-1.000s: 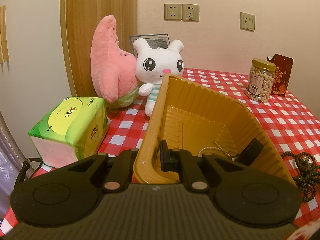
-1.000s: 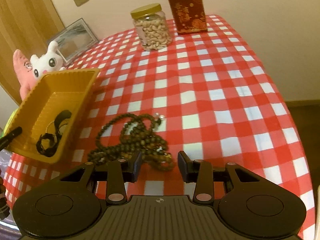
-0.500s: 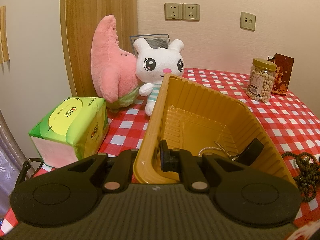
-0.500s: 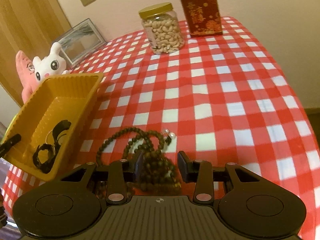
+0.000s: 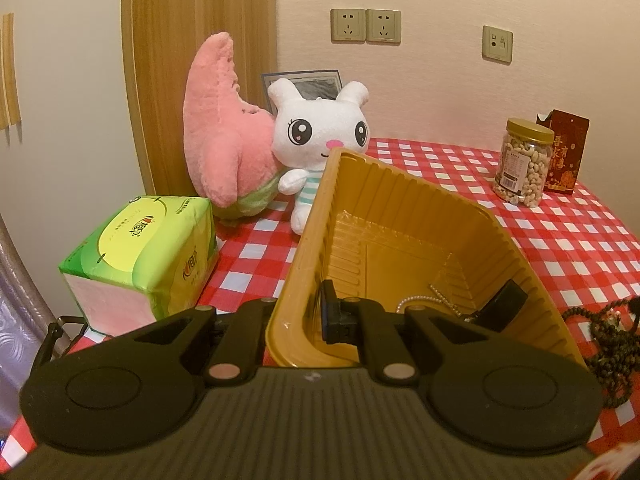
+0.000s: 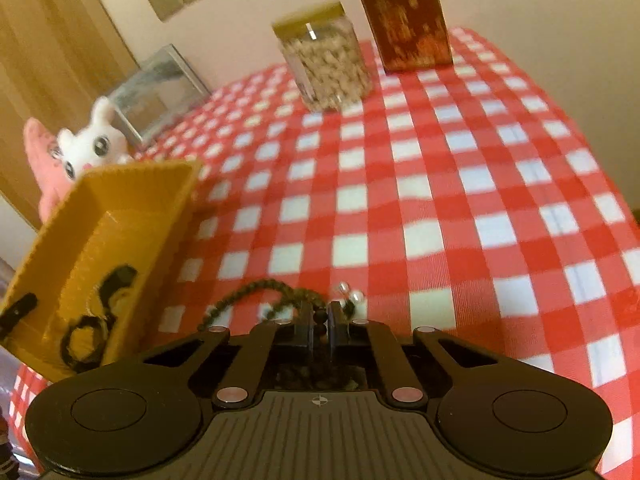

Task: Organize jewelry
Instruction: 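Lift the bead strand into the tray and open the right gripper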

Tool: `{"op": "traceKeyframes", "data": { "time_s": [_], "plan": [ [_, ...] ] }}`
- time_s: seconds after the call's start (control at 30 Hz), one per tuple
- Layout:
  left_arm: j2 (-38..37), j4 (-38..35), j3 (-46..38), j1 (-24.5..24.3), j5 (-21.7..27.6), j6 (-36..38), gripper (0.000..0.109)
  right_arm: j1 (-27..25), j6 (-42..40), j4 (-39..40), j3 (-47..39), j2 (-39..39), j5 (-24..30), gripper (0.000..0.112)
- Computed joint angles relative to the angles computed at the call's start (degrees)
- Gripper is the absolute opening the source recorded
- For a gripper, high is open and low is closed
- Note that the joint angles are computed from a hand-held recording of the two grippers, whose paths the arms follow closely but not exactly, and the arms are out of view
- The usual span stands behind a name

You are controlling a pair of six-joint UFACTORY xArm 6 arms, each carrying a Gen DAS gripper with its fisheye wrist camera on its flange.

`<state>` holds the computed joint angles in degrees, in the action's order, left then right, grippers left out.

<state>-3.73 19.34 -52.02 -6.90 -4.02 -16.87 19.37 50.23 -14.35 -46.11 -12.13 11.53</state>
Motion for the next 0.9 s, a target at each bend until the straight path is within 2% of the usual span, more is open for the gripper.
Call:
{"op": "traceKeyframes", "data": {
  "time_s": [0.23, 0.33, 0.47, 0.6, 0.7, 0.77, 0.9],
  "plan": [
    [0.01, -0.78, 0.12, -0.08, -0.19, 0.64, 0.008, 0.06, 7.46, -7.49, -1.3, -3.32, -1.14, 0.007],
    [-0.08, -0.61, 0.19, -0.19, -0.21, 0.41, 0.008, 1.4, 5.57, -6.06, -3.82, -2.96, -0.38, 0.007],
    [-0.17, -8.03, 0.73, -1.23, -0.57, 7.13, 0.008, 4.0, 1.67, -2.03, -7.66, -0.29, -2.19, 0.007],
    [-0.34, -15.88, 1.13, -2.49, -0.89, 14.08, 0.008, 8.06, -8.74, 9.0, -12.56, 4.61, -5.72, 0.007],
    [-0.38, -24.19, 1.12, -3.79, -0.83, 21.38, 0.007, 11.93, -21.25, 22.81, -17.08, 9.05, -7.37, 0.007],
    [-0.24, -31.6, 0.8, -4.93, -0.75, 28.11, 0.007, 14.21, -29.09, 31.19, -20.65, 12.15, -7.17, 0.007],
    [0.11, -44.03, -0.28, -6.67, -0.38, 39.49, 0.007, 16.84, -36.7, 38.93, -26.77, 17.58, -5.52, 0.007]
  ]
}}
